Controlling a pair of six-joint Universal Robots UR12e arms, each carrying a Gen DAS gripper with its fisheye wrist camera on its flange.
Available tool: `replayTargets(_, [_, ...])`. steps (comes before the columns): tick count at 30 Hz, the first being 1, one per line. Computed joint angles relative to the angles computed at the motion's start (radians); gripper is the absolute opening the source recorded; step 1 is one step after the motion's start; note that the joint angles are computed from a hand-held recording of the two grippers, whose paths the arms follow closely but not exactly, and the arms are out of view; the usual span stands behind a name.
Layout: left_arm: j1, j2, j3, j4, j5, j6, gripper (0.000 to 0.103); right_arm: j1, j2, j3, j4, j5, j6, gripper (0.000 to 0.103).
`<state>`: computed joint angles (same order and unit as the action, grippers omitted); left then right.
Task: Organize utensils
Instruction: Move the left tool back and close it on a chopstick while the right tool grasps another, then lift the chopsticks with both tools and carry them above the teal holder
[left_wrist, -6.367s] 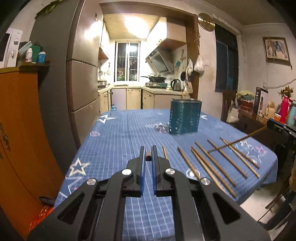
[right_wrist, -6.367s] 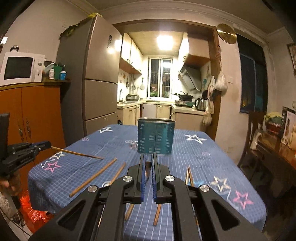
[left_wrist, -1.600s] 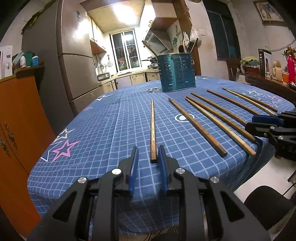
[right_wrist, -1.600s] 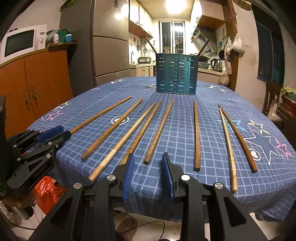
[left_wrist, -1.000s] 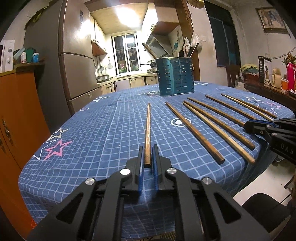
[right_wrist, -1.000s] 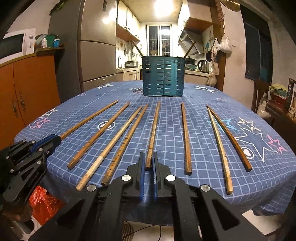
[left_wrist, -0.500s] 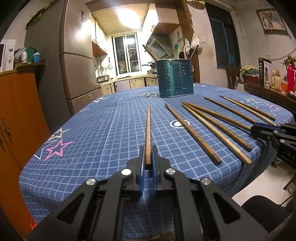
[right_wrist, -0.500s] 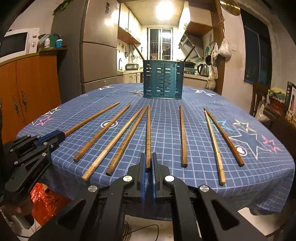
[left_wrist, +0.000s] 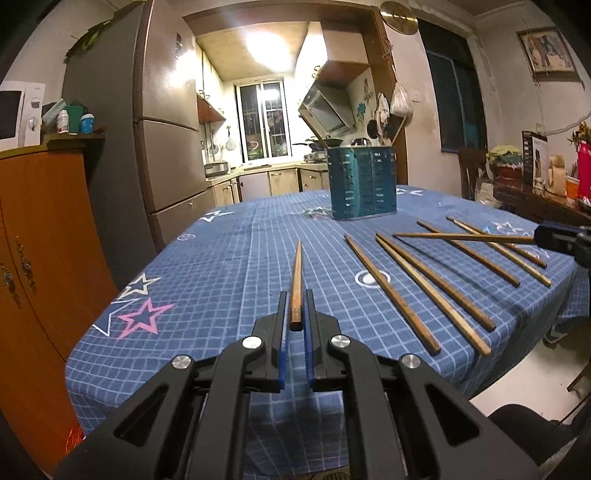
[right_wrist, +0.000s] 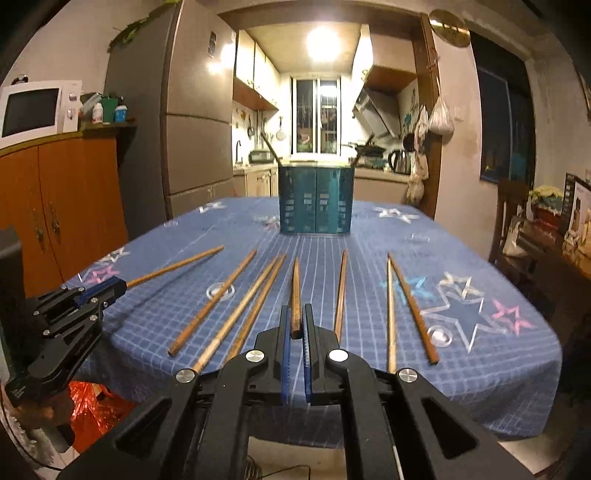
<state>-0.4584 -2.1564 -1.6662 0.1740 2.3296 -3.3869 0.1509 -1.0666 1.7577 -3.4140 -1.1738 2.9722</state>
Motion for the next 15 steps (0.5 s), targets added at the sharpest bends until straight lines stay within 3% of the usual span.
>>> replayTargets(15, [0.011,0.070,0.007,0.039,-0.039,0.005,0.005,-0.024,-0.019,-0.077,-0.073,0.099,-0.020,0.007])
